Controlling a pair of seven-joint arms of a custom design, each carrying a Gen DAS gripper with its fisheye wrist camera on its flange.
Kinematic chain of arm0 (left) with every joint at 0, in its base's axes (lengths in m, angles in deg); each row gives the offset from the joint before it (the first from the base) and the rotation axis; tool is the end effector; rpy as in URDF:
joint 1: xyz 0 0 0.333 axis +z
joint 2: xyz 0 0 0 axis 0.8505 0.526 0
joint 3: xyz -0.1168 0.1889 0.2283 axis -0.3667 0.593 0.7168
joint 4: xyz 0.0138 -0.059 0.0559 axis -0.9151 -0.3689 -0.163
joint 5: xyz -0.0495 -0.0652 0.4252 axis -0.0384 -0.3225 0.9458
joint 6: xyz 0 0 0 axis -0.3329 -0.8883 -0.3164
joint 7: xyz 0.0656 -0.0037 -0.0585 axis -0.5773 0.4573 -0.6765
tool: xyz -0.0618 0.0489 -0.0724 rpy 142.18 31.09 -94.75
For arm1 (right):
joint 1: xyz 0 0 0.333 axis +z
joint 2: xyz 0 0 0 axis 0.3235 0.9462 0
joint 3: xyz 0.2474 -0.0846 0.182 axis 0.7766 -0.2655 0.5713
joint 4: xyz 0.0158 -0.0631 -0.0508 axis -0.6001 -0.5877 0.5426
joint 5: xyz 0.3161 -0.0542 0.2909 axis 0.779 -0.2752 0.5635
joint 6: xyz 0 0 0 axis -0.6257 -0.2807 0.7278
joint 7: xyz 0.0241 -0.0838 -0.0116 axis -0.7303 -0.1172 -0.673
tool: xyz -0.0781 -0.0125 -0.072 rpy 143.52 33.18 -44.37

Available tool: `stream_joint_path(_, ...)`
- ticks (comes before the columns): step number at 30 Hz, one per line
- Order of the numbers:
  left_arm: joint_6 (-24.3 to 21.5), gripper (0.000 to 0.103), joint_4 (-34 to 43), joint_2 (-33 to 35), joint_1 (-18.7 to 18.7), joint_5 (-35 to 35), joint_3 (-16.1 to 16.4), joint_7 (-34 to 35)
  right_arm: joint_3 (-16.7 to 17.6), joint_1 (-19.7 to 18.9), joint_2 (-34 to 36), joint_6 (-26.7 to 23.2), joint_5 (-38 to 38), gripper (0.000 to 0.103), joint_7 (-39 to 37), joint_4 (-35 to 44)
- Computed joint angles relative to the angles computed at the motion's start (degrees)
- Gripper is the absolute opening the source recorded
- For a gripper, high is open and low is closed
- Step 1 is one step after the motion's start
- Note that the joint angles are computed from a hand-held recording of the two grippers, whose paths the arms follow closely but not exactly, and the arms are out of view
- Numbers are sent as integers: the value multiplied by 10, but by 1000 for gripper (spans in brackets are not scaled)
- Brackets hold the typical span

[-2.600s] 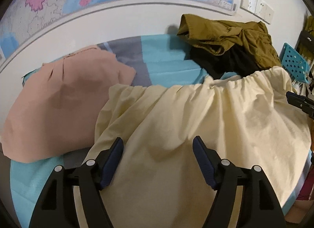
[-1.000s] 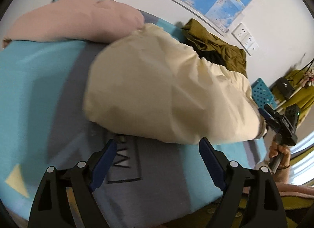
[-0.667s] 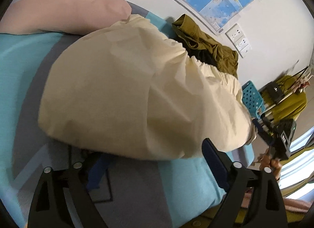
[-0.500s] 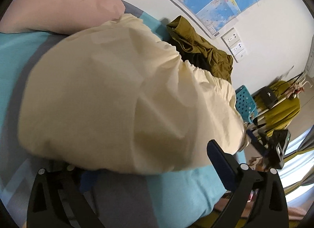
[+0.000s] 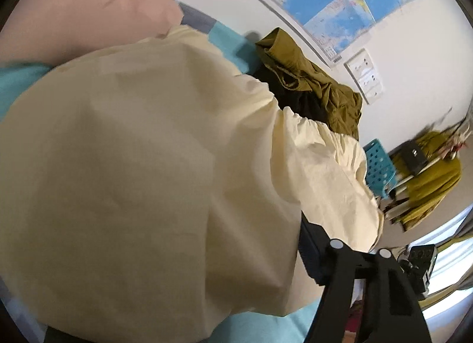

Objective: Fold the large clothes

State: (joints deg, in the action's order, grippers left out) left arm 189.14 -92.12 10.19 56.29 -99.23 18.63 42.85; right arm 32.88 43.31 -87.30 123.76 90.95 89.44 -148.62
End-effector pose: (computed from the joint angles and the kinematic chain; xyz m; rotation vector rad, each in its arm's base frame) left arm 0.4298 0.0395 0.4608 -2.2974 1.6597 -1.2810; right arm 0.4296 0.1059 0.4640 -1.5068 1.4823 0.2366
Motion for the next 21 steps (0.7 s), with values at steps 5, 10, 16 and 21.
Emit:
stream_joint_path(5, 4, 67, 3, 4, 10, 46, -17, -25, 29, -6, 49, 51, -35, 79, 71, 16)
stream_joint_path(10, -5, 67, 3, 3, 6, 48, -7, -21, 29, 15, 90, 95, 0, 80, 58, 45)
stream_joint_path(16, 2, 69, 0, 2, 11, 67, -18, -32, 43, 18, 125, 121, 10, 89, 57, 74)
stream_joint_path(21, 7, 71, -4, -2, 10, 84, -21, -38, 48, 13, 155, 126, 54, 93, 36, 104)
